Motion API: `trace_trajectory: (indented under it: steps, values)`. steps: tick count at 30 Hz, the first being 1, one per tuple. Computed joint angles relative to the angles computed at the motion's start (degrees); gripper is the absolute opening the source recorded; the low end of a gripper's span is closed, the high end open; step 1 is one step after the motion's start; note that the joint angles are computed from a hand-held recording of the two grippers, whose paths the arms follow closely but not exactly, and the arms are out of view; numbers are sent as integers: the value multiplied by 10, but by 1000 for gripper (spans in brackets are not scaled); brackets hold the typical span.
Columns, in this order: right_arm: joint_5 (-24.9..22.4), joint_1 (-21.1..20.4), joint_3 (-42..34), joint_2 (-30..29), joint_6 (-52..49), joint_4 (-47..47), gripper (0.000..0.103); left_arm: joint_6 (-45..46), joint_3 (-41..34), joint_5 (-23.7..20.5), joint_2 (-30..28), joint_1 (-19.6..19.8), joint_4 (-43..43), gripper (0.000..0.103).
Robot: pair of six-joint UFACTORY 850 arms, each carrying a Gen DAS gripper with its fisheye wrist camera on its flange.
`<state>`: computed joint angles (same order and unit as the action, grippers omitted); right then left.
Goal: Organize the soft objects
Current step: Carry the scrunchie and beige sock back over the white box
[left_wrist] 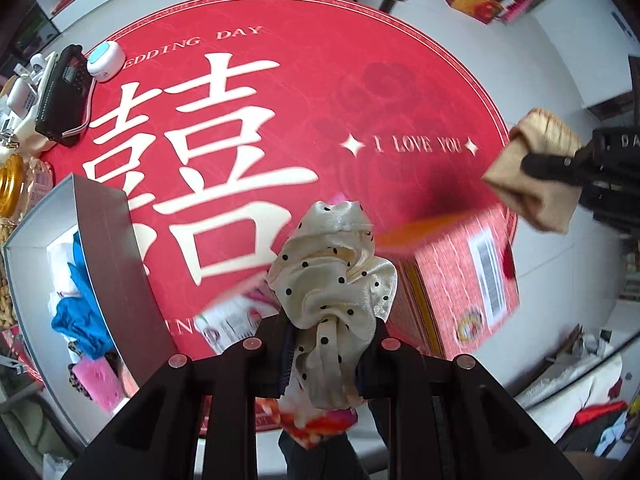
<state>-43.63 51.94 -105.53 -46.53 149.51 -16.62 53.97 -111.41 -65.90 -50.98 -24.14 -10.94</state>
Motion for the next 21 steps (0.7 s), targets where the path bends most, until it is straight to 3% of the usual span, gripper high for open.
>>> trace_trajectory:
  steps: [11,17,21]
  values:
    - [-119,36,-98,-31,-41,33,15,99,111,-1,75,17,12,24]
    - [-176,51,-198,-81,-43,40,15,148,145,-11,101,27,11,24]
    - [-234,58,-319,-149,-54,48,15,170,159,-14,110,38,11,24]
